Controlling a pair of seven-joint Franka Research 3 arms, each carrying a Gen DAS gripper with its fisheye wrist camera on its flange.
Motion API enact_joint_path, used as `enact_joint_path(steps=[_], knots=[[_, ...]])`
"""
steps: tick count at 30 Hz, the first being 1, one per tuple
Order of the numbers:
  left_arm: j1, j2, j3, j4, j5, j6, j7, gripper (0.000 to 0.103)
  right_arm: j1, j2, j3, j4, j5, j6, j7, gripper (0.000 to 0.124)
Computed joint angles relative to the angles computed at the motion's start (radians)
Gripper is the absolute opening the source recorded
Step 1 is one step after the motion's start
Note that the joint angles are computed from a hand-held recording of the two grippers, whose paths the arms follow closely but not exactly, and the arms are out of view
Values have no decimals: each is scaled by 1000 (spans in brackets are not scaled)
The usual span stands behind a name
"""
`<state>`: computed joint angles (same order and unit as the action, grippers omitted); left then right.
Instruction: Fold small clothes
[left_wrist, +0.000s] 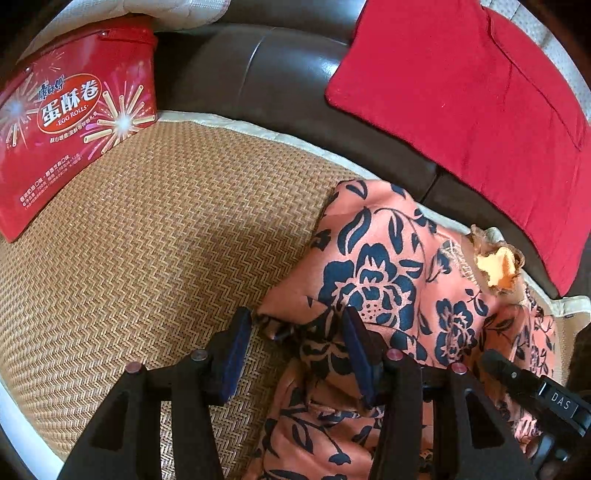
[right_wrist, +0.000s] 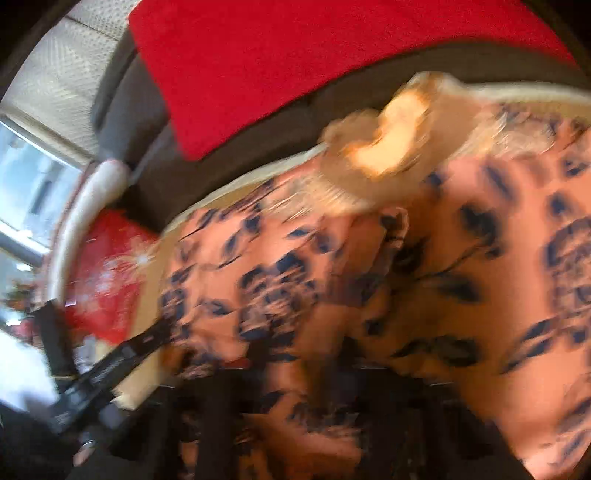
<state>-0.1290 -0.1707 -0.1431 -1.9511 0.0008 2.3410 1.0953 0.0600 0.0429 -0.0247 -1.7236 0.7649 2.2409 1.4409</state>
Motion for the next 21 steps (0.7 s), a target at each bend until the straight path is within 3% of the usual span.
enact_joint_path(steps=[4, 9, 13, 21], knots=[[-1, -16, 6, -7, -18, 46, 18, 52, 7, -40, 1, -44, 32, 83, -35, 9], [-4, -47, 16, -33, -39, 121, 43, 52, 6, -133, -22, -109, 67, 224, -101, 8], [-12, -28, 12, -13, -45, 105, 47, 53, -15, -176, -54, -149, 43, 300, -50, 8], [-44, 31, -21, 44, -41, 53, 119, 54, -94, -187, -124, -162, 13, 323, 59, 7]])
